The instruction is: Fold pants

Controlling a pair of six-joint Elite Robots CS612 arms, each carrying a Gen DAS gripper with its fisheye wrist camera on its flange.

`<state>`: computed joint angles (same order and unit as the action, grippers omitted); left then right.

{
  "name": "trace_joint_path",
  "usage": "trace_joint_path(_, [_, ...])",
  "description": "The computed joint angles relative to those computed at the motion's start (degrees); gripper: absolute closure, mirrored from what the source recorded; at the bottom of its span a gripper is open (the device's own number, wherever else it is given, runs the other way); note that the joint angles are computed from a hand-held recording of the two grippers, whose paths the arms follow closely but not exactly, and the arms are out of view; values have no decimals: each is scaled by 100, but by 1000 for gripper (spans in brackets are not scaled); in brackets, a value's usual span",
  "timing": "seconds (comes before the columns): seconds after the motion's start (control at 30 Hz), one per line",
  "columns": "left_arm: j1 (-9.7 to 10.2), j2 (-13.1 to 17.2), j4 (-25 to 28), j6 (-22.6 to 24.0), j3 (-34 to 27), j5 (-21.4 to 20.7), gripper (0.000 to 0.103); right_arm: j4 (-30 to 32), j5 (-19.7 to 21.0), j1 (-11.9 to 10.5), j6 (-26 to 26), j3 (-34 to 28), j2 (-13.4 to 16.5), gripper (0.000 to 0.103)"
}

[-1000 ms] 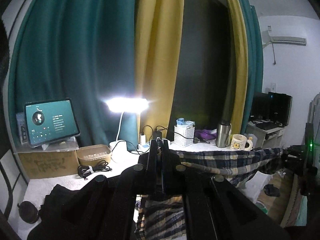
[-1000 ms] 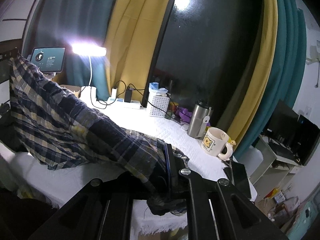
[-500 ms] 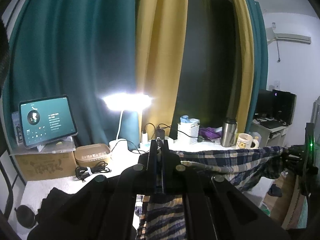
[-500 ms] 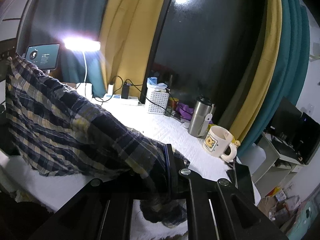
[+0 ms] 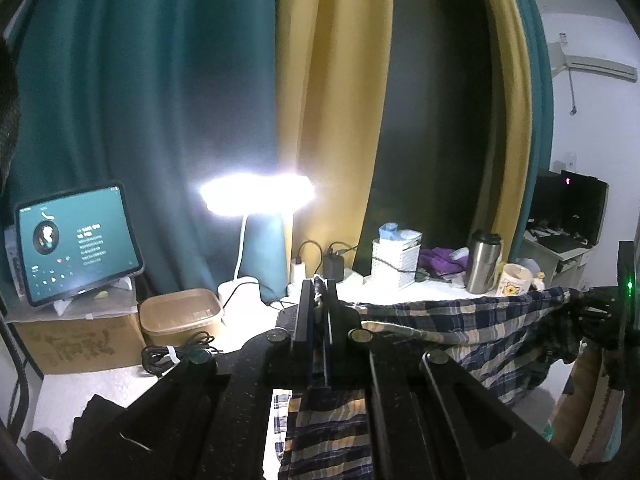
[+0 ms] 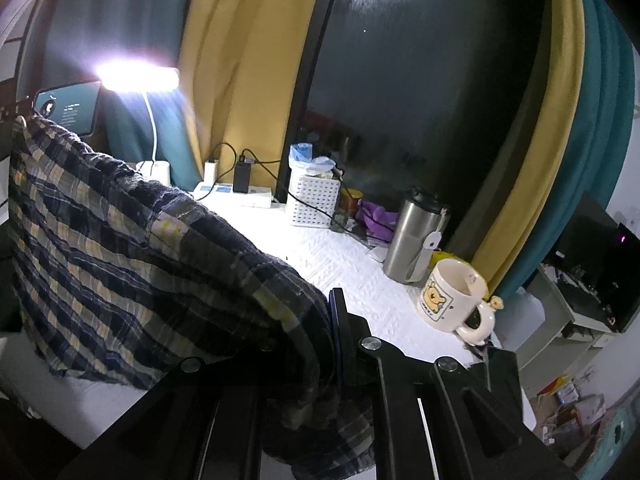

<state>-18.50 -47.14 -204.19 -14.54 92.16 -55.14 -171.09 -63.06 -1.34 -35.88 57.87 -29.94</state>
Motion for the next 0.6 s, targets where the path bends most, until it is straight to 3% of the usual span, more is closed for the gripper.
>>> trace_joint_path(0.6, [519,626,1666,-669,-964,-637,101,2102,-580,297,-362,-2178,1200,93])
